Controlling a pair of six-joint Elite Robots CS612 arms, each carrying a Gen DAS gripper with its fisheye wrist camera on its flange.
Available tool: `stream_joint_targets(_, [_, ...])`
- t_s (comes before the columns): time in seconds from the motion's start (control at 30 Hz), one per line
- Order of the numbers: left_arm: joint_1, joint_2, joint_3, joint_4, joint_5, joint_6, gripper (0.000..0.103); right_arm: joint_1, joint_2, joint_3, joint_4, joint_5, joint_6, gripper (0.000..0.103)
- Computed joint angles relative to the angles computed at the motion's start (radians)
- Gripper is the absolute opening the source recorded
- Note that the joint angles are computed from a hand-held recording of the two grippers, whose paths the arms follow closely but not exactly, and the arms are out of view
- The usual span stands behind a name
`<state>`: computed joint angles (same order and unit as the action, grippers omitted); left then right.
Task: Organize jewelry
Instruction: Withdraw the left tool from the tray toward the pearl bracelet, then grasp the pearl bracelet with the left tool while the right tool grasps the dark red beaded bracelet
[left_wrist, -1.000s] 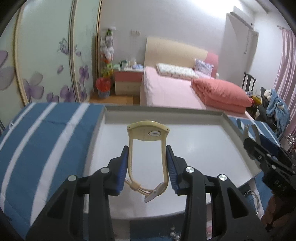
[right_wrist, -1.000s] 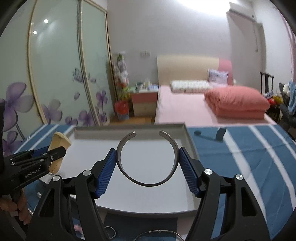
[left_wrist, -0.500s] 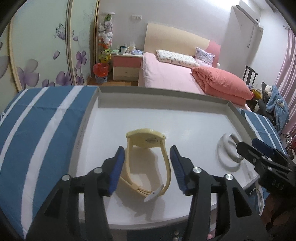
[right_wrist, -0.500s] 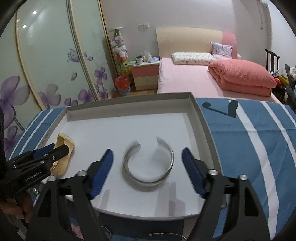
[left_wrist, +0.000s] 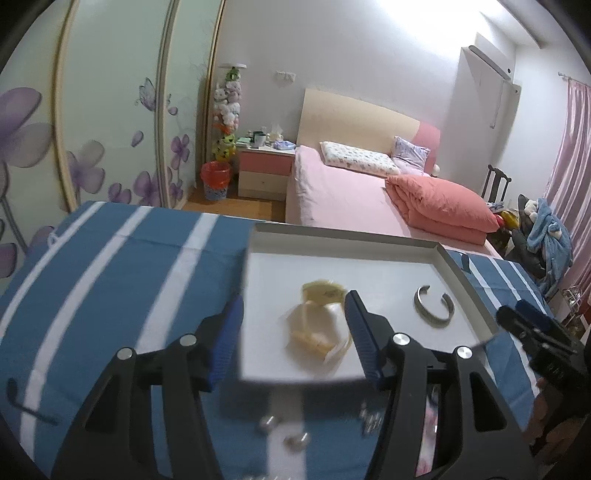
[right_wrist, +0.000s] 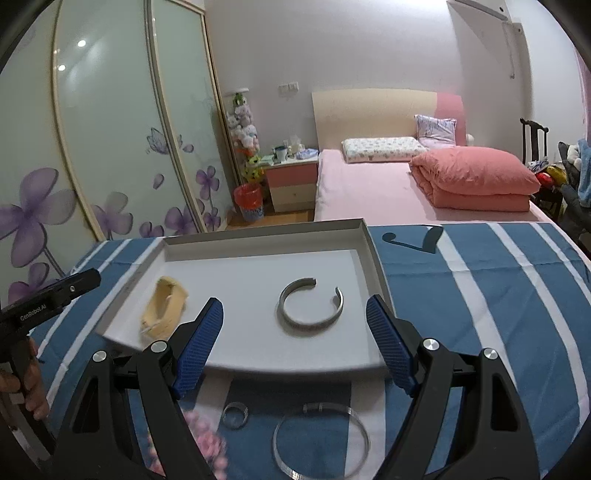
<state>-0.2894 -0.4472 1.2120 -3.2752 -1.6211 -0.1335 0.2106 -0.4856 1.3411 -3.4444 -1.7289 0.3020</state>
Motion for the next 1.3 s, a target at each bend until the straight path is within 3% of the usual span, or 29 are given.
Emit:
stream_joint_targets(0.2, [0.018, -0.065, 0.157, -0.071, -0.001, 0.045, 0.059, 0.025, -0.040, 0.104, -0.120, -0.023, -0.021, 0.080])
stream_joint_targets(0.4, [0.026, -0.093, 0.252, -0.056, -0.020, 0.115, 0.059, 0.047, -0.055, 0.175, -0.174, -0.040, -0.030, 0.080])
stream_joint_targets(0.47, [0.025, -0.096, 0.266, -0.029, -0.024, 0.132, 0.054, 0.053, -0.056, 0.188, -0.174, -0.036, -0.022, 0.080])
stream_joint_targets(0.67, [0.025, -0.090, 0.257, 0.085, -0.028, 0.164, 0.038, 0.053, -0.060, 0.225, -0.180, -0.015, 0.017, 0.080])
stream_joint_targets(1.0, [0.014, -0.087, 0.251, 0.107, 0.026, 0.174, 0.036, 0.053, -0.056, 0.244, -0.180, -0.003, 0.060, 0.080])
stream_joint_targets(1.13, [0.011, -0.084, 0.246, 0.106, 0.045, 0.175, 0.011, 0.053, -0.053, 0.244, -0.166, 0.011, 0.059, 0.080])
stream_joint_targets(1.3, [0.013, -0.084, 0.243, 0.109, 0.035, 0.174, 0.010, 0.053, -0.053, 0.241, -0.122, 0.051, 0.045, 0.079])
